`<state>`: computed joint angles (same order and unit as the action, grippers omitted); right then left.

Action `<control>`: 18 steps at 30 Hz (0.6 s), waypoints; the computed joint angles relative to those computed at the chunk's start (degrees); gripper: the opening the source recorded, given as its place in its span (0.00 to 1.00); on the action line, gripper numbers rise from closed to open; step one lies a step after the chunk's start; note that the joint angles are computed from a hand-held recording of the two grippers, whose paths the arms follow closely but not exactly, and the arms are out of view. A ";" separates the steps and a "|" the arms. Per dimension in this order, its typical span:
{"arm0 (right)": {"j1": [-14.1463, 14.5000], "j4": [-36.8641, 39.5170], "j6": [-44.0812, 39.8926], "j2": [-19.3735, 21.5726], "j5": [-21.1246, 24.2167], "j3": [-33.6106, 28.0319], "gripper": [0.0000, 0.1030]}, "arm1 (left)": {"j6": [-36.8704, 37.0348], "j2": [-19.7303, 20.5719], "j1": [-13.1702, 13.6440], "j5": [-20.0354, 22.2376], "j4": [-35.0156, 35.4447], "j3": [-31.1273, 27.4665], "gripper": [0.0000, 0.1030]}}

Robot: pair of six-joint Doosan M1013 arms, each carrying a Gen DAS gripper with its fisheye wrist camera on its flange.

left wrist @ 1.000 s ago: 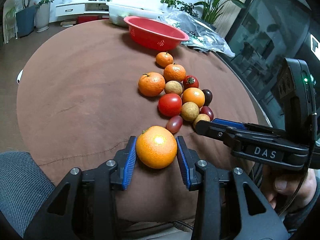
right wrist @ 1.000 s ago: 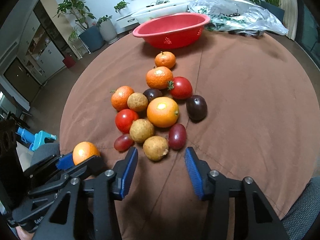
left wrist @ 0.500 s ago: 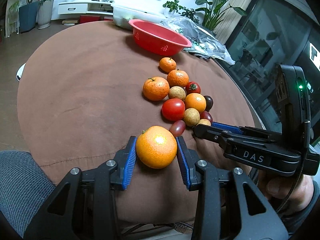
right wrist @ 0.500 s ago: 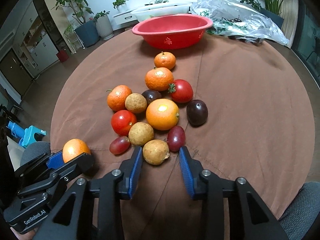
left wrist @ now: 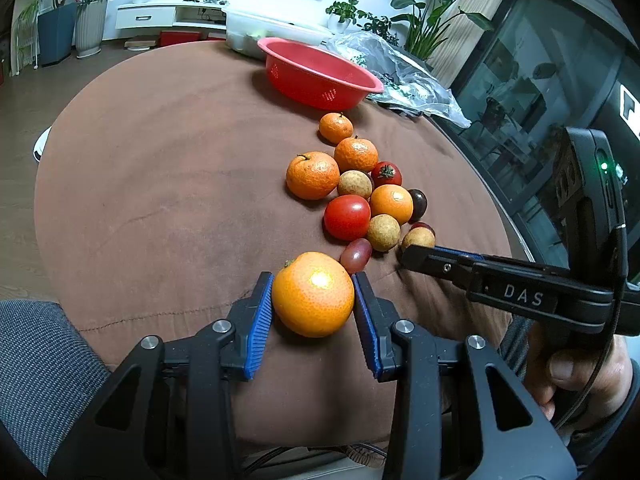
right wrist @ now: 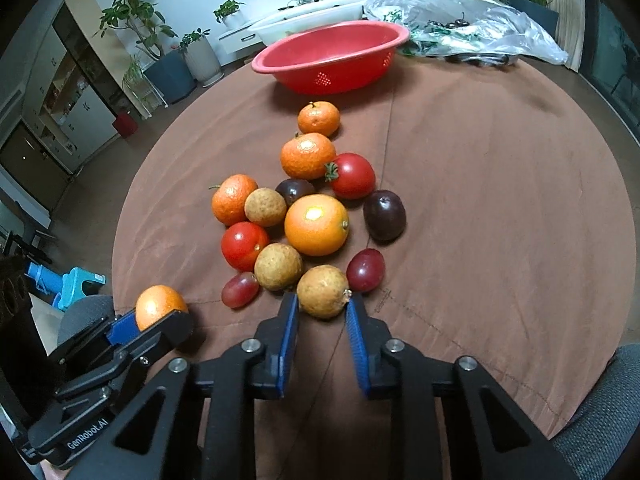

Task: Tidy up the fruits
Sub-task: 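Grasp the small brown round fruit with the right tool while the left holds the orange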

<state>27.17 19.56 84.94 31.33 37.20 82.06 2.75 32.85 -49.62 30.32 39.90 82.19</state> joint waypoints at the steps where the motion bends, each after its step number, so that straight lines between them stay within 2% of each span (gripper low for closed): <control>1: 0.00 0.13 -0.22 -0.02 -0.18 0.00 0.27 | 0.04 0.06 -0.03 0.08 -0.07 -0.11 0.35; 18: 0.98 -2.23 -1.90 0.45 -1.34 -0.72 0.27 | 2.15 0.99 -0.20 1.50 -1.49 -1.47 0.35</control>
